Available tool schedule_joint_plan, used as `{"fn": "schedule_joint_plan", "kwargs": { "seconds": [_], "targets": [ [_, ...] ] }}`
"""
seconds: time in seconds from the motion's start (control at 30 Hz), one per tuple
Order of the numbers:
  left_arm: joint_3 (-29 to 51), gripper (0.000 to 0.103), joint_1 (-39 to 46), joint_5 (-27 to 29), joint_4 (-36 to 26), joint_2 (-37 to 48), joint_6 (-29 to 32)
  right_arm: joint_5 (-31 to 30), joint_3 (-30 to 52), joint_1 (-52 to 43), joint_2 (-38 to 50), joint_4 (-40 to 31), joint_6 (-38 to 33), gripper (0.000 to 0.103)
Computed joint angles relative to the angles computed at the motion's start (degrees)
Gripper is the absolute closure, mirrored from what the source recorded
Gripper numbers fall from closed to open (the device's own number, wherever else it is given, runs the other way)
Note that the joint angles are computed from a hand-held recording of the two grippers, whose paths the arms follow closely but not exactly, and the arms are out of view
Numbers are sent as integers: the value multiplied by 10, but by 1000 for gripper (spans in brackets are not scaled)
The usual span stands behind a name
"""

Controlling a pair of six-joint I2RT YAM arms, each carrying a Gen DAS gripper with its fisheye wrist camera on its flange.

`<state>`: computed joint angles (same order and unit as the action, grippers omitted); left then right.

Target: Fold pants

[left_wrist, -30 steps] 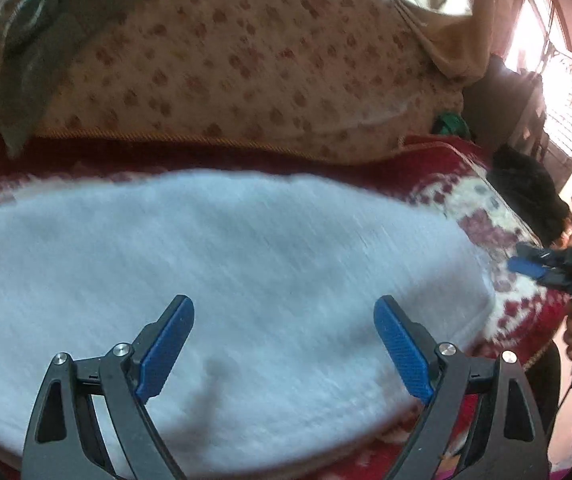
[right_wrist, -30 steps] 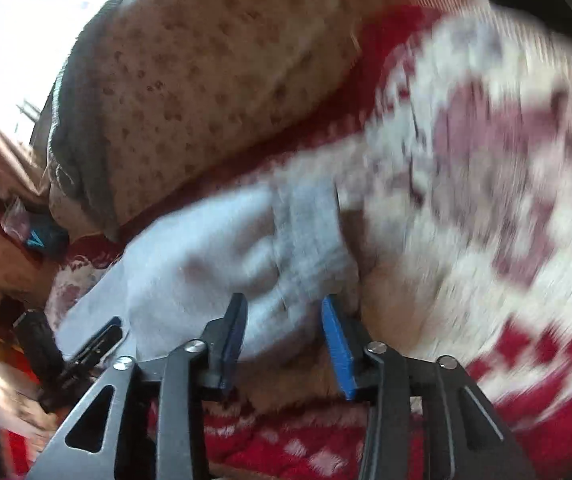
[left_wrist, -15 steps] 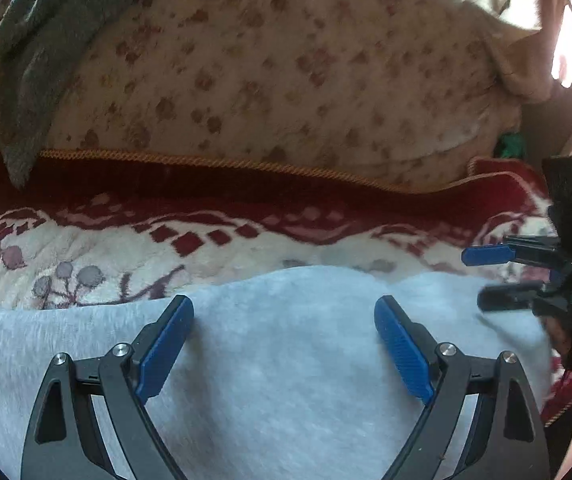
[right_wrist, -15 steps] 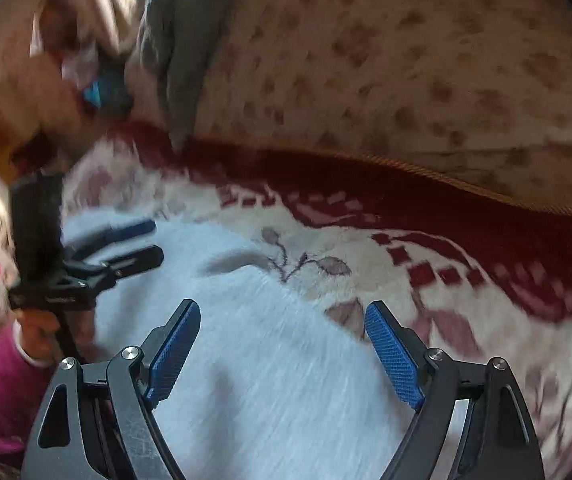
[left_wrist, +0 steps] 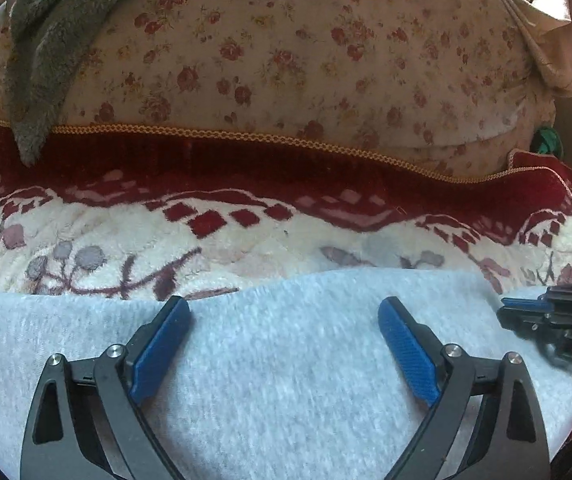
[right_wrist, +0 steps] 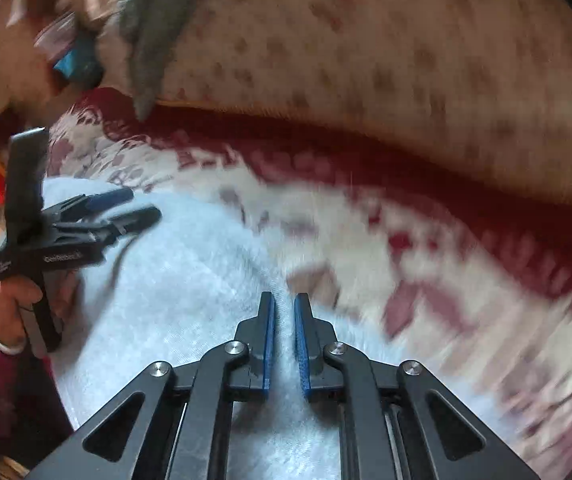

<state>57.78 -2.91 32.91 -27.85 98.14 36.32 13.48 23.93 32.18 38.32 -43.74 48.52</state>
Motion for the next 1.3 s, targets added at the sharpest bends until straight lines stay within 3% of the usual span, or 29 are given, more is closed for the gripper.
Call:
{"fn": "schedule_joint_plan", "kwargs": {
  "seconds": [0.1, 0.2, 0.23, 0.27, 0.3, 0.37, 0.53, 0.7, 0.83, 1.03, 1.3],
  "targets": [
    [-3, 8, 13, 14, 0, -10, -3, 44, 32, 38, 0, -48, 44, 87],
    [-8, 8, 49, 45, -15, -35, 1, 106, 92, 109, 41, -125, 121, 59],
    [-4, 8, 63, 52, -27, -39, 5, 141, 113, 160, 51, -149, 167, 39],
    [0, 8, 77, 59, -38, -44, 9, 165, 126, 196, 59, -161, 199, 27],
    [5, 8, 101, 70, -53, -49, 20, 195, 149, 240, 76, -181, 240, 25],
    [17, 8, 140, 85, -78, -51, 42, 209, 178, 266, 116, -158, 249, 18],
    [75, 8, 265, 116, -131, -36, 86, 151, 198, 243, 185, -4, 180, 14],
    [168, 8, 369, 120, -161, 19, 121, 95, 275, 214, 356, 146, 101, 14],
    [241, 8, 422, 110, -159, 76, 132, 57, 353, 206, 473, 215, 66, 14],
    [347, 8, 461, 87, -156, 165, 97, 28, 459, 201, 604, 250, 42, 12],
    [421, 8, 473, 78, -171, 232, 68, -6, 564, 188, 709, 247, 41, 8]
  ]
}}
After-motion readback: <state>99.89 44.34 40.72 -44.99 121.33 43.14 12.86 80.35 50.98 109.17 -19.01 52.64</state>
